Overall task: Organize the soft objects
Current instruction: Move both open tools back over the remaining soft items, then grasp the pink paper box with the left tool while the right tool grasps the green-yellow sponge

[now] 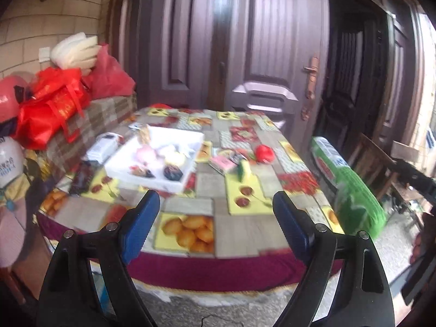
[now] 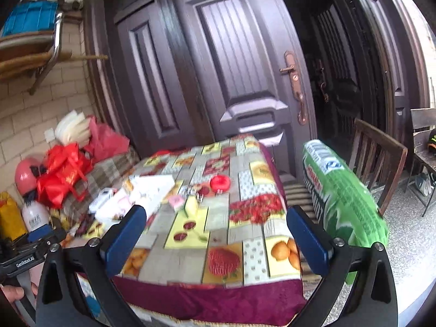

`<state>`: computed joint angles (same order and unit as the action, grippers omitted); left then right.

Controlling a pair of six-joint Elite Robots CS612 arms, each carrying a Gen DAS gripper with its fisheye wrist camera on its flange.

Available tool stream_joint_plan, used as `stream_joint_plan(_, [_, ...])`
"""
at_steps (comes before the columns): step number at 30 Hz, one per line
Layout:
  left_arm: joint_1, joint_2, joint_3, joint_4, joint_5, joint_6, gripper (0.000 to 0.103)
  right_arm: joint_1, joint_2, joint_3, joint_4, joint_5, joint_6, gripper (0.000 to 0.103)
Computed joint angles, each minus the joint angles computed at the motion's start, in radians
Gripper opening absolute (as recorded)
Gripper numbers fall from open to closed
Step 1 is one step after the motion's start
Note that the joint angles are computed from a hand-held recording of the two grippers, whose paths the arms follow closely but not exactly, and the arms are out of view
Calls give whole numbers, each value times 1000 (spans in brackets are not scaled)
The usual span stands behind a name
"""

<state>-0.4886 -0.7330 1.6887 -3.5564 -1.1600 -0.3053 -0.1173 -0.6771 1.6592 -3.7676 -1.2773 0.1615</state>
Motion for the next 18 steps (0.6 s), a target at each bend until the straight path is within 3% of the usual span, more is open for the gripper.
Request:
stream_joint_plan(6, [17,44,-107,66,-10,30,86,5,22,-94,42,-25,-12,103])
stream_joint_plan(10, [21,100,-232,205,29,72,86,13,86,-220,153,8,-39,103])
stream_joint_plan(14, [40,158,-373,335,52,77,86,32,183,-426,359,83,-90,103])
stream_joint_plan(18, [74,202,-524,571,20,-22,86,55,270,-630,637,151,-214,102])
